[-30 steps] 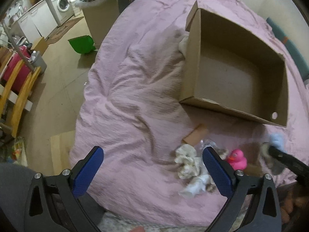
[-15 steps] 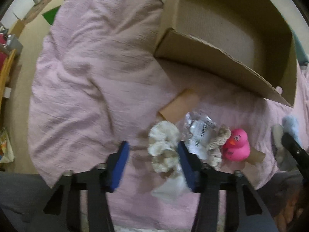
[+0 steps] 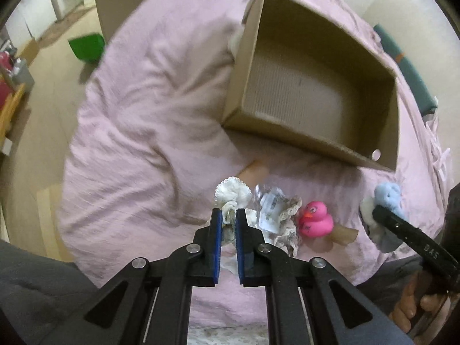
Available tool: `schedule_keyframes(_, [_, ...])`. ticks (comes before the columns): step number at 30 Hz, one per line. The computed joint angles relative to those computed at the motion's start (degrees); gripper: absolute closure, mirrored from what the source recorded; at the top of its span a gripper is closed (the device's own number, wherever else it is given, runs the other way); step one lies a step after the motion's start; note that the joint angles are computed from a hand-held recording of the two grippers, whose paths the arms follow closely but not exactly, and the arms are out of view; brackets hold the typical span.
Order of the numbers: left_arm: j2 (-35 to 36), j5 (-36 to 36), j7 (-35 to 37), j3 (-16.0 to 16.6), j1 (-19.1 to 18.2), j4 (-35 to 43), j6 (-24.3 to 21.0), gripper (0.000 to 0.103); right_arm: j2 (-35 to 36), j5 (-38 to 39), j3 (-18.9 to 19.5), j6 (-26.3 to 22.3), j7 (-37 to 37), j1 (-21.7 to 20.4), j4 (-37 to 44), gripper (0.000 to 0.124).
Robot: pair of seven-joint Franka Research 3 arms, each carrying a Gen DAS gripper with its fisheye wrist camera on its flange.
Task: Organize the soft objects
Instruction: 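Carry the blue plush into the box with the right tool while the left drops the scrunchie in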
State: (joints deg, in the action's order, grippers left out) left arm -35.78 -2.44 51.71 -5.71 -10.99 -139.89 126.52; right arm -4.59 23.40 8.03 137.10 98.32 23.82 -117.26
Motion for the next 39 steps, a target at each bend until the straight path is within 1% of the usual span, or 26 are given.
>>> schedule_keyframes(4, [-2.53, 5.16, -1.84, -2.24, 1.69, 1.03, 0.57, 0.095, -1.64, 1.58, 0.06, 1.94, -2.47, 0.41, -1.06, 0.078])
schedule_keyframes(7, [-2.96, 7.69, -1.92, -2.59, 1.91, 2.04, 1.43, 0.095, -2.46, 2.23, 0.18, 3.58, -4.58, 0.83, -0.79, 0.078])
schedule_keyframes(10, [-1.94, 9.84, -2.02, -2.93, 2.25, 3.89, 2.46, 0.095, -2.73, 1.72, 0.36, 5.19, -5.98, 1.05, 0.67, 0.078])
schedule_keyframes(15, [3.07, 12.72, -0.68, -3.3, 2.65, 8.98, 4.9, 0.095, -0.75, 2.32, -0.02, 6.32, -7.83, 0.88, 5.56, 0.078])
schedule_keyframes(19, [7.11, 14.74, -0.37, -3.81, 3.39, 12.69, 6.99, 0.095, 2.71, 0.69, -0.18, 7.02, -7.78, 0.3, 10.22, 0.078])
schedule_keyframes(24, [13.13, 16.29, 0.54, -4.08, 3.99, 17.08, 8.61, 0.095, 7.66, -0.8, -0.3, 6.46, -7.3, -0.14, 15.27, 0.077])
schedule_keyframes(28, [17.73, 15.8, 1.28, -3.92, 3.86, 19.33, 8.79, 0.095, 9.4, -1.04, -0.19, 8.07, -7.42, -0.12, 14.37, 0.077])
schedule_keyframes(33, [22.85, 17.25, 1.3, -4.54, 3.93, 20.62, 9.34, 0.095, 11.75, -2.31, -0.32, 7.0, -5.39, 0.03, 15.02, 0.077])
schedule_keyframes(36, [24.82, 14.15, 2.41, -3.84, 3.31, 20.76, 9.39, 0.095, 12.58, -4.02, -0.43, 7.15, -4.66, 0.28, 15.16, 0.076])
schedule_keyframes(37, [25.51, 13.53, 2.59, -3.82, 3.22, 20.95, 9.1, 0.095, 12.9, -5.25, -0.54, 7.01, -4.08, 0.49, 15.31, 0.076])
schedule_keyframes(39, [26.97, 14.59, 2.54, -4.26, 3.27, 21.69, 7.76, 0.095, 13.62, -6.56, -0.64, 6.26, -3.52, 0.62, 15.99, 0.076])
